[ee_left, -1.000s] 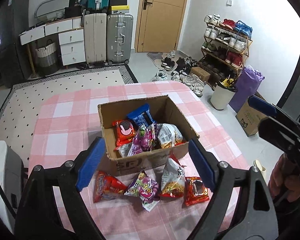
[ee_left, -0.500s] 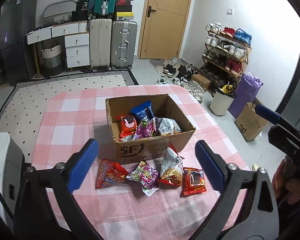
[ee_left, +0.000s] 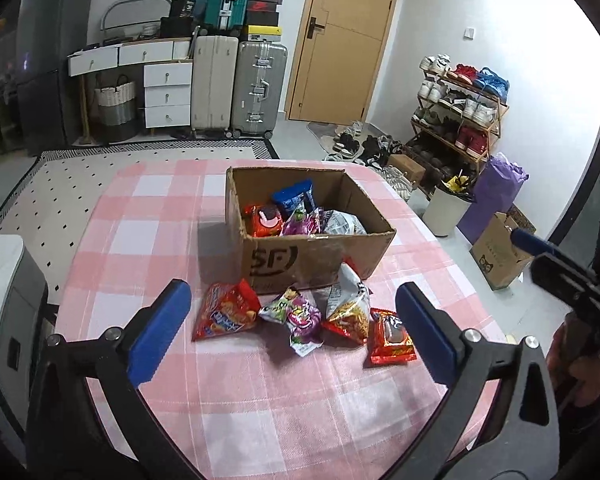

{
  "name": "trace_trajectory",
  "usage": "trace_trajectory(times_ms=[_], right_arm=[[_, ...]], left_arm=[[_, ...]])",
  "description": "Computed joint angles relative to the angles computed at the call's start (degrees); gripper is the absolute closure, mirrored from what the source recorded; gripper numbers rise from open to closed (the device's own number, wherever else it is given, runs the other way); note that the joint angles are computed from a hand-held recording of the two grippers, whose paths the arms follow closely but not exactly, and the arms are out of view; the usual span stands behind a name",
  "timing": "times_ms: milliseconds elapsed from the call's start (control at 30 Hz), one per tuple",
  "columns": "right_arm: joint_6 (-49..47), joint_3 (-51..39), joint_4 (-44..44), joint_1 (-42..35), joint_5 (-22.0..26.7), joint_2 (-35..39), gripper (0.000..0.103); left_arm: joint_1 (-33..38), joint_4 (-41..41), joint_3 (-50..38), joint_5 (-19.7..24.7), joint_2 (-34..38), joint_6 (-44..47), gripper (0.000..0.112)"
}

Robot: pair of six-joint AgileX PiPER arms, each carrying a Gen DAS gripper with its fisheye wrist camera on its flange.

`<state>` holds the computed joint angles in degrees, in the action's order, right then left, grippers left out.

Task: Organize snacks
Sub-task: 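Lower the right gripper onto the red Oreo pack and grasp it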

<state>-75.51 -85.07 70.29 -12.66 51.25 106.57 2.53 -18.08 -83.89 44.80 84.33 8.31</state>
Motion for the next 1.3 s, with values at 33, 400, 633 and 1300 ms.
trace_trajectory(times_ms=[33,400,633,1300], right_arm=[[-0.3,0.7,0.1,-0.2,0.0,0.2,0.001],[-0.9,3.6,-1.7,0.5,-3.5,5.9,0.001],[3.4,0.0,-6.2,2.1,-5.6,12.9,0.001],[24.2,-15.7,-28.7,9.0,-11.1,27.1,0.031]], left_arm=[[0.3,-0.7,0.8,-0.2,-0.4,0.2,0.011],[2.1,-4.8,10.8,-4.6,-1.5,1.3,0.011],[2.6,-7.2,14.0,-6.9,1.5,3.5,0.011],[4.5,-12.4,14.6,-8.9,10.2,8.2,0.011]])
